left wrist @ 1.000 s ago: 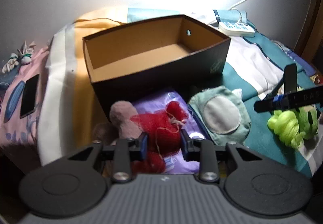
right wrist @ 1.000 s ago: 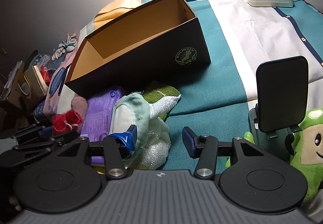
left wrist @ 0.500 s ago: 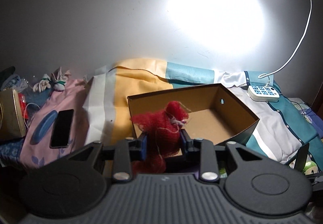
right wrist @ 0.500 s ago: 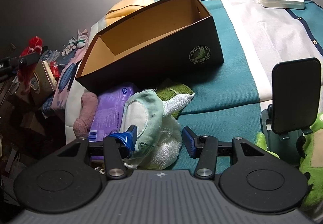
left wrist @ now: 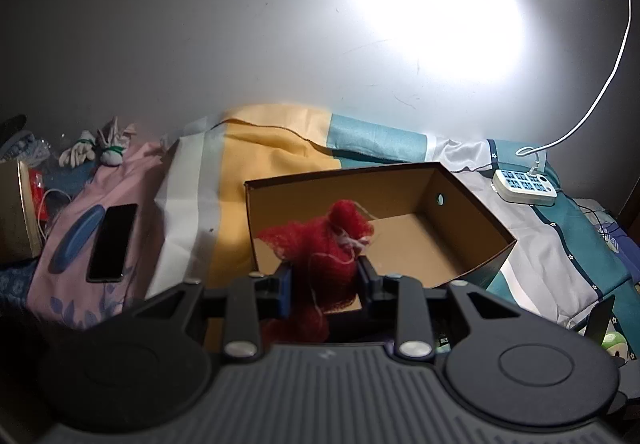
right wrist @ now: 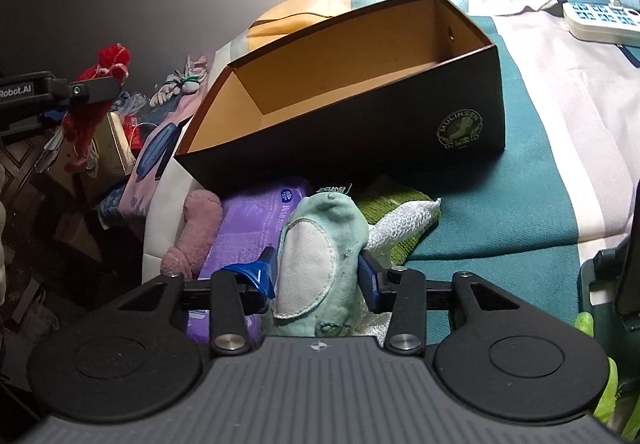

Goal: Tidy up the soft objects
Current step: 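Carry both items over the shoebox and open both tools to drop them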

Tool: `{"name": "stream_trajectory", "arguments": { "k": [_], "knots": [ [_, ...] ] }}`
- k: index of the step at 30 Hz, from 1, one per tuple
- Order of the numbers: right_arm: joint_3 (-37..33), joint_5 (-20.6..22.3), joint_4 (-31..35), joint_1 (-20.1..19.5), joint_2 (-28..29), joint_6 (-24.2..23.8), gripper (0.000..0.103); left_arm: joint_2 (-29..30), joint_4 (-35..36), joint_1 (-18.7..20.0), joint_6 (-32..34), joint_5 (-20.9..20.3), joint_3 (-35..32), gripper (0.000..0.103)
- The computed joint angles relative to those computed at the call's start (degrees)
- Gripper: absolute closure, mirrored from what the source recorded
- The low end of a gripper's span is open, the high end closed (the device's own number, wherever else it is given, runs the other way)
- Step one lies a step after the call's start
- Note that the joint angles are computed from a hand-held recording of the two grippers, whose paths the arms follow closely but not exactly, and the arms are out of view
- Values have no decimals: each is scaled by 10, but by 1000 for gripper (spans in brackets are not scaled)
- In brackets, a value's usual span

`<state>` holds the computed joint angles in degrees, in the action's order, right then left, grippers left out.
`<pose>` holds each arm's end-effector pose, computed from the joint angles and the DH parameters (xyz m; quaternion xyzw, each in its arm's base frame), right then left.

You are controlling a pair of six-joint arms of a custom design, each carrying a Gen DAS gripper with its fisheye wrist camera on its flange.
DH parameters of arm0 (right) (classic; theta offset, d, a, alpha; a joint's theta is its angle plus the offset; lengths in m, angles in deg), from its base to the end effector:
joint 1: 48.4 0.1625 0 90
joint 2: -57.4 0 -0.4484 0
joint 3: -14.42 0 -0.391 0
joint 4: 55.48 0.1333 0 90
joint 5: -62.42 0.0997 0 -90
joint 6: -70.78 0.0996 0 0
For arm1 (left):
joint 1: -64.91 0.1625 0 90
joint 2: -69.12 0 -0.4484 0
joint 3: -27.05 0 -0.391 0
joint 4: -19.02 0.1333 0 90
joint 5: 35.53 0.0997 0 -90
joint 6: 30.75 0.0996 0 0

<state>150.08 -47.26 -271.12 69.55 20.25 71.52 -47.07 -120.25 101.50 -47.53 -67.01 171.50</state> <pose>0.2901 -0.3340 0.0086 0.1863 -0.9404 0.2651 0.1037 -0.0772 -0.3291 0.3669 0.1850 0.8423 -0.4064 0.3018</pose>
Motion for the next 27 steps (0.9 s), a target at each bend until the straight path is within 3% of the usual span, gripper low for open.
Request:
{"name": "stream_trajectory", "arguments": {
  "k": [5, 12, 18, 27],
  "knots": [
    [-7, 5, -4, -2, 14, -33, 103, 4, -8, 11, -3, -5, 2, 71],
    [19, 74, -35, -20, -17, -19, 103, 11, -6, 17, -8, -13, -3, 71],
    [22, 111, -39, -19, -62, -18, 103, 38, -54, 25, 23, -26, -11, 71],
    [-43, 87, -21, -1, -93, -67, 103, 145, -188, 69, 114, -44, -50, 71]
  ]
}}
